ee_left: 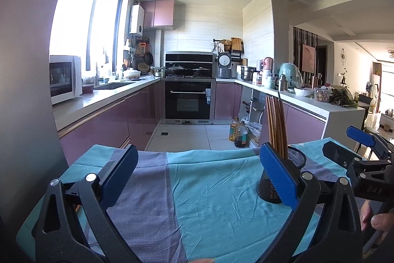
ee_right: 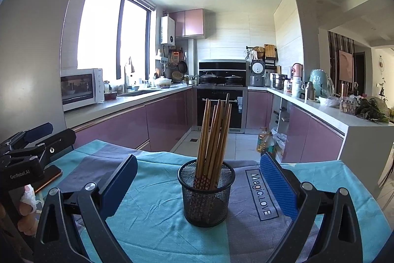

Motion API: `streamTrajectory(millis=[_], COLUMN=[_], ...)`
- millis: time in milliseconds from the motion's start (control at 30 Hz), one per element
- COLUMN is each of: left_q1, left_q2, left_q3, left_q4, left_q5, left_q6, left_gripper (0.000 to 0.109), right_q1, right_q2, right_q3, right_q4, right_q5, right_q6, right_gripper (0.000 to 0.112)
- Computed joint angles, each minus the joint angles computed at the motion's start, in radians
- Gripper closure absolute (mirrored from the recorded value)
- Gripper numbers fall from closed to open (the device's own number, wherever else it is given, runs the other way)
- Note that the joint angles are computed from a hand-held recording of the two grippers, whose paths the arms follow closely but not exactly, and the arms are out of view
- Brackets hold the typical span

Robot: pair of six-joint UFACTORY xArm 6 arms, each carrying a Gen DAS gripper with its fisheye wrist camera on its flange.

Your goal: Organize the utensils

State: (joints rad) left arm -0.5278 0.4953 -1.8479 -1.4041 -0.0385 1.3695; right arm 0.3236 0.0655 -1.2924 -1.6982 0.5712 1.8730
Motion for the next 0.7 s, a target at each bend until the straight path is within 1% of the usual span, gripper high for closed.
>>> streamTrajectory(millis=[33, 167, 333, 400, 567, 667, 700], left_q1=[0.000, -0.002, -0.009, -0.009, -0.008, -0.008, -0.007], left_q2=[-0.001, -0.005, 0.006, 0.006, 0.012, 0.013, 0.015], left_q3=[-0.004, -0.030, -0.054, -0.060, -0.105, -0.108, -0.120], left_q4=[-0.028, -0.250, -0.353, -0.385, -0.588, -0.602, -0.646], left_q5=[-0.001, -0.015, -0.046, -0.044, -0.065, -0.067, -0.074], left_q6=[0.026, 0.242, 0.353, 0.382, 0.592, 0.607, 0.653], left_gripper=[0.011, 0.011, 0.011, 0.011, 0.011, 0.011, 0.011], right_q1=[0.007, 0.032, 0.047, 0.049, 0.051, 0.051, 0.051], right_q2=[-0.001, -0.003, -0.006, -0.007, -0.008, -0.008, -0.008], right_q3=[0.003, 0.012, 0.021, 0.022, 0.024, 0.025, 0.024], right_q4=[-0.008, -0.035, -0.045, -0.043, -0.044, -0.044, -0.042], right_q5=[0.015, 0.076, 0.111, 0.116, 0.120, 0.117, 0.114], right_q6=[0.008, 0.028, 0.044, 0.045, 0.049, 0.051, 0.051], right_gripper=[0.016, 0.016, 0.016, 0.016, 0.016, 0.016, 0.016])
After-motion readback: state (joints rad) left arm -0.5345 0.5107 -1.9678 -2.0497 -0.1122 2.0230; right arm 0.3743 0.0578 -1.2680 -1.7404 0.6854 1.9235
